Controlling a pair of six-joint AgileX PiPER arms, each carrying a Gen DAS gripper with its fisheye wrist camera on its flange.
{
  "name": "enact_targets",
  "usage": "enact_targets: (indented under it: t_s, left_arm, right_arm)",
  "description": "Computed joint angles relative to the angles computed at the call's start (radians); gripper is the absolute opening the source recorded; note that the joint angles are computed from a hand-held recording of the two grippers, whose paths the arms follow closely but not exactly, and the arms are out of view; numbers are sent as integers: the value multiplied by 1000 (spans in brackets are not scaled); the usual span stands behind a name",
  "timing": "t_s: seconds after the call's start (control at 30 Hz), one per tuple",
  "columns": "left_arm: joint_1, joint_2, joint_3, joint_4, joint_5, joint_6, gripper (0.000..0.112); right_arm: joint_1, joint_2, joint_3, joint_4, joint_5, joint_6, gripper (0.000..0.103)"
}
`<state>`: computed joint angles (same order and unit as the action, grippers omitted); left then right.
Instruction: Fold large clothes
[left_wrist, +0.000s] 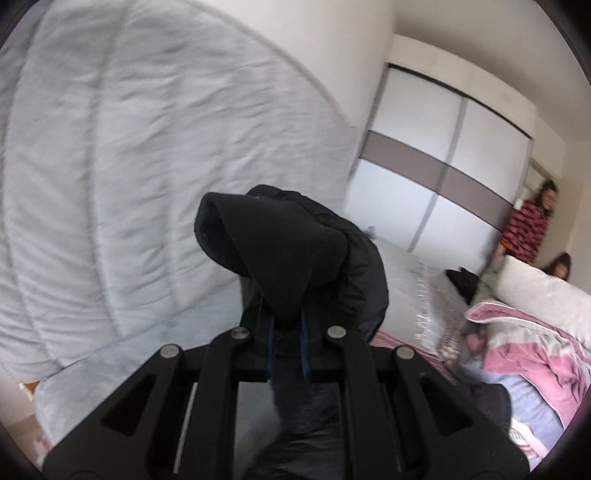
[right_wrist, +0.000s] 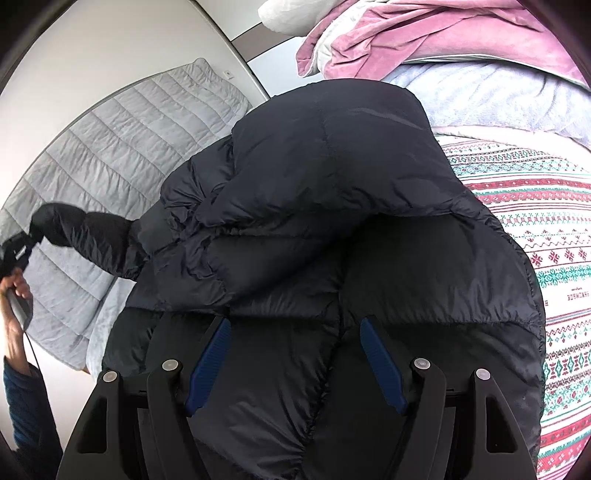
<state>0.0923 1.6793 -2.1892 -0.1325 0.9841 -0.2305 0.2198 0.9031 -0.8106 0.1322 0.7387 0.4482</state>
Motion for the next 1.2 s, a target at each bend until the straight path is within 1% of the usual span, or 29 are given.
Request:
enact_targets:
  t_s: [0.1,0.17,0.33,0.43,0.47,0.5,0.6,0.67,0.8,0.93,0.97,1.03,1.07,1.1,1.13,1.2]
  left_arm:
    - [-134,51,-128,56,51,-43,12]
    - [-226,78,-187,104,66,-63,12]
    - [-444,142,-274,173,63,-26,12]
    - [-550,163,-255,187,39,22,12]
    - [-584,160,-227,197,22,37,12]
    - [-624,164,-206,216,9,51,12]
    - [-740,180,-129,290,-19,103,12]
    - [-817,201,-89,346,-31,118,12]
    - [-907,255,-58,401,-37,134,13]
    - [-986,353,-125,473,15,123,13]
    - [-1003,372,-127,488,16,110,14]
    - [-1027,430,-194,515,55,86,15]
    - [-1039,451,-214,532,70,79,17]
    - [-1042,449,-204,534,66,79,18]
    - [-1053,446,-177,542,46,65,21]
    - [-1067,450,-165,549,40,54,29]
  right_arm:
    - [-33,-10,0,36,9,-35,74]
    - [-47,-21,-2,49,17,-51,74]
    - [-102,-46,-8,102,42,-112,74]
    - [-171,-64,-9,164,67,-181,74]
    - [-203,-73,-9,193,79,-212,74]
    - [-218,-77,-11,205,85,-224,74]
    - [-320,-91,-14,302,131,-327,74]
    - [-360,-98,-17,330,151,-362,74]
    - [-413,-99,-21,374,175,-407,74]
    - [-472,-101,-23,424,205,-449,74]
    - [-487,-102,-24,437,213,-461,74]
    - [-491,-102,-28,432,214,-458,74]
    - [-494,-102,-29,430,215,-457,74]
    - [-502,-101,-28,433,218,-463,74]
    - [-506,-100,-28,434,220,-463,74]
    - [-519,-97,-27,437,227,-466,74]
